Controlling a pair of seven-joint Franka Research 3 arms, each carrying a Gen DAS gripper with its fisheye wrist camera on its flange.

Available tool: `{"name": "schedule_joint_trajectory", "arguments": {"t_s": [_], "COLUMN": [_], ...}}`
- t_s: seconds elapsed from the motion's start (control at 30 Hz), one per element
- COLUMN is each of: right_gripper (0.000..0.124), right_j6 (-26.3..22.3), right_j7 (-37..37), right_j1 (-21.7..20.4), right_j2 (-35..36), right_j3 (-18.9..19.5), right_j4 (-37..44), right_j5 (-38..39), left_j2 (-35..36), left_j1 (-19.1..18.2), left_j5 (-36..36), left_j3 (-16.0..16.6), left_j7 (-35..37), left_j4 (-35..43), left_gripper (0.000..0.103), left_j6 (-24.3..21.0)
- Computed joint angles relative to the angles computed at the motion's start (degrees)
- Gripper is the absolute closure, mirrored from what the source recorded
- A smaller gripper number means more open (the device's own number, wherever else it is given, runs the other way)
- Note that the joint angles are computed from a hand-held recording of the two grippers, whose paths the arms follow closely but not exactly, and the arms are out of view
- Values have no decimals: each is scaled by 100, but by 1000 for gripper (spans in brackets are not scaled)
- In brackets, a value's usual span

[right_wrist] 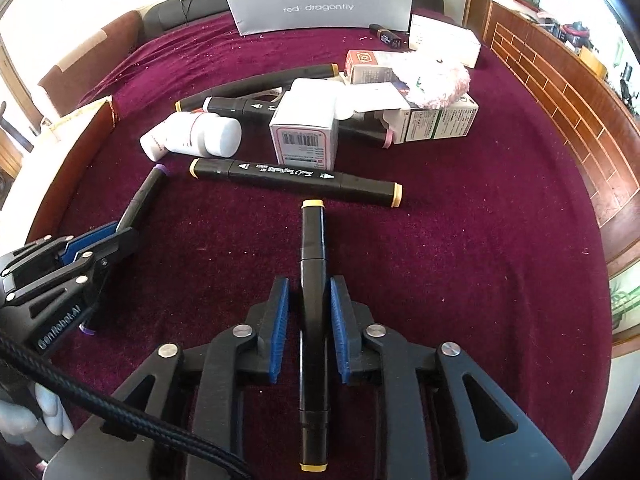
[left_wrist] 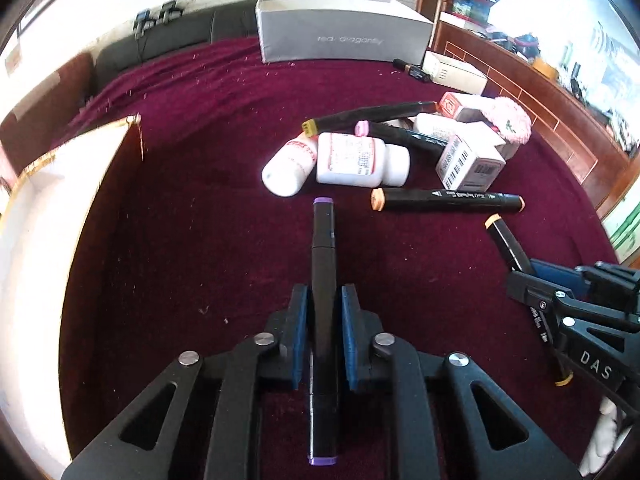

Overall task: Organize objects
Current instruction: 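Grasp a black marker with a purple cap with the left gripper while the right holds its marker, then carry both markers to the white tray and release them inside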

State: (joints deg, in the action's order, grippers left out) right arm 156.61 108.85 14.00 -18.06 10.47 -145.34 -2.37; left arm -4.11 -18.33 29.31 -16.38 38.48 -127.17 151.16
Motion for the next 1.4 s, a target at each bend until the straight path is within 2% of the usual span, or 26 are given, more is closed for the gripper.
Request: {"name": "schedule_joint_trajectory", "arguments": {"t_s": [0.07,0.13,0.23,0.27,0.33,0.37,0.4,0.47,0.67,0.7,0.77,0.9,1.03,1.2,1.27,1.4], "right_gripper": [94,90,89,90,96,107,111,111,111,111,111,111,111,111,111,111], "right_j6": [36,63,41,47,30,19,14,81,192,235,338,580,685,563,445,129], "right_j7": [159,375,582,677,849,888,861,403,-190,-435,-783,-1146,-1362,-1527,-1685,-2284], "right_j1": [-66,-146,-185,-217,-256,-253,-195,198,585,810,1044,1216,1251,1300,1475,1841], "right_j2": [-6,-11,35,48,33,21,9,-72,-560,-698,-884,-1223,-1053,-327,1,950], "right_j3": [113,244,304,338,382,374,314,-90,-251,-383,-478,-261,1,198,113,-109], "right_j4": [-22,-37,16,26,20,15,9,-78,-266,-277,-277,-70,469,1424,1729,2513], "right_j5": [-164,-389,-601,-711,-903,-957,-898,-175,805,1129,1549,1822,1789,1647,1830,2715], "left_j2": [-3,-39,-95,-126,-227,-318,-438,-712,-1836,-1996,-2411,-3168,-3487,-3227,-3037,-2524], "left_j1": [-2,-26,-1,11,-3,-44,-70,-75,-358,-346,-240,109,587,1266,1419,1649], "left_j5": [366,172,-327,-434,-744,-1051,-1268,-1459,-2324,-2367,-2363,-2167,-1778,-1178,-1043,-802], "left_j3": [-65,-29,94,109,136,173,198,216,606,631,647,649,610,532,535,580], "left_j7": [-232,-103,190,263,471,668,792,878,1397,1427,1402,1311,1287,1384,1379,1387], "left_j4": [14,31,-115,-154,-261,-359,-482,-714,-1465,-1541,-1710,-1932,-1810,-1385,-1256,-1093], "left_gripper": [83,82,83,89,92,92,92,92,91,91,91,91,91,91,91,91], "left_j6": [-51,-35,374,421,459,518,604,762,1168,1180,1197,1188,995,755,701,770]}}
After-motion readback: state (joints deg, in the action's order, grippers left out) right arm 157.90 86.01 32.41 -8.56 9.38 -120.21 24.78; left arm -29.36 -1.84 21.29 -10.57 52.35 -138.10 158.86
